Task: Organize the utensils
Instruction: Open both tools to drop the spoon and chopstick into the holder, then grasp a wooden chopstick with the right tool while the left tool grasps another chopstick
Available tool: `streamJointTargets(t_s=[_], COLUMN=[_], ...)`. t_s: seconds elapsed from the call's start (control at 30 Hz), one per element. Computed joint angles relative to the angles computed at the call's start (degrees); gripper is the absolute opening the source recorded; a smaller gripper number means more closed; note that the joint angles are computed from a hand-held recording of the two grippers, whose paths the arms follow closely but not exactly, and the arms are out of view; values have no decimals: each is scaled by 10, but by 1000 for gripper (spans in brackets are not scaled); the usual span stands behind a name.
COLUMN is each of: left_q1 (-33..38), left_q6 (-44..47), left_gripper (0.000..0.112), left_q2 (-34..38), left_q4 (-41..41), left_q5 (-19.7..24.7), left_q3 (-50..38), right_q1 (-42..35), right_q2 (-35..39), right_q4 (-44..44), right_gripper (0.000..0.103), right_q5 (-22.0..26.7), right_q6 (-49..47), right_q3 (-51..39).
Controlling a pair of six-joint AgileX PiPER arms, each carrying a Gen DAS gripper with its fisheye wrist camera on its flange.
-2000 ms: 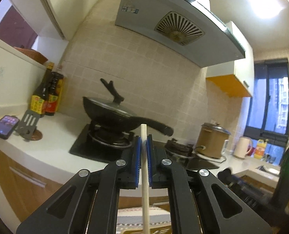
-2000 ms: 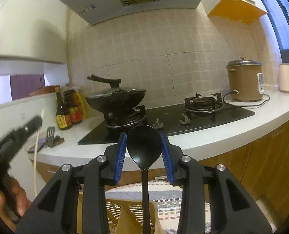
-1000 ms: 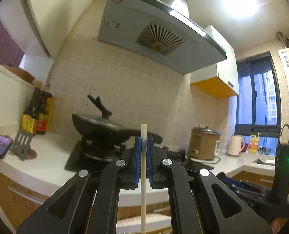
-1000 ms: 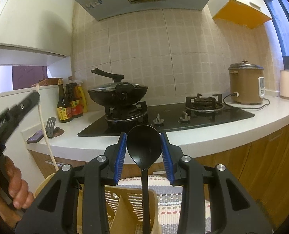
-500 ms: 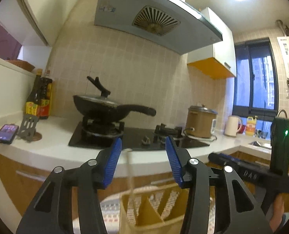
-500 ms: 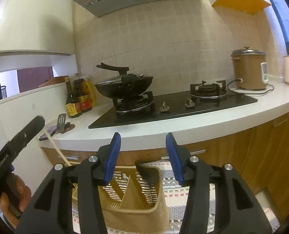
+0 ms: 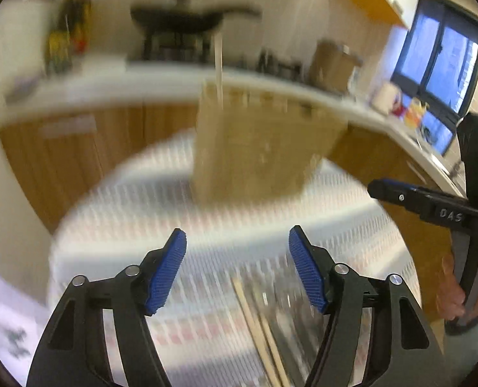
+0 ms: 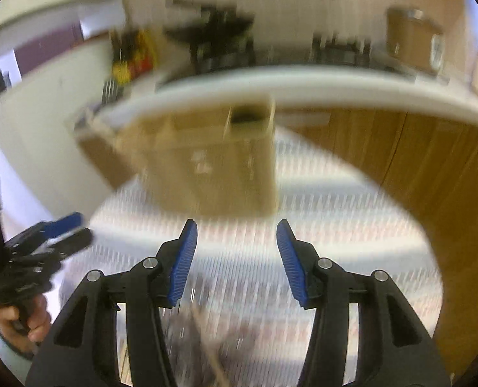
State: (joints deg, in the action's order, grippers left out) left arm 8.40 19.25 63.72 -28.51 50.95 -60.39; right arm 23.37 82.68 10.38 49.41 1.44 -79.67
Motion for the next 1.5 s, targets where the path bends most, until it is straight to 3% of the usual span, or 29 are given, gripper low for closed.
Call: streamJointTargets(t_s=[0.07,0.13,0.3,0.37,0.53,0.67,1.13,1.23,1.3,1.33,1.4,1.5], left_q1=[2,11,-7,-30,-123,-169,-129,-128,-136,-139,-159,-139], left_q6=[1,8,16,-3,-113,-196,-157,-144,-146,-143,-171,-150], left_gripper=[49,46,43,42,37,19,16,24,24,24,7,5], left_q2=[21,47,35,27,5,10,26,57,86,95,108,113], left_q4=[5,-4,18,45,154,240,201,191,199,201,247,220], left_q5=[19,42,43,33,-26,-40,8,27,51,57,58,58], left_q3=[11,18,51,64,105,100,65,34,-2,-11,-24,-29], right_q1=[11,26,53,71,106,116,122,148,146,146,143,135], right_q2=[4,11,21,30,39,49,89,120,130,132,128,99], right_q4=[-3,-18,-26,-40,-67,-75,-123,-155,-145,-146,-143,-138], right_gripper=[48,48,46,37,28,20,20,19,13,5,4,4], right_q5=[10,23,45,52,52,42,85,112,121,124,118,93], right_q6=[6,15,13,15,26,30,51,58,42,37,31,24], right_q3=[11,19,40,47,68,77,30,-12,-26,-30,-27,-6])
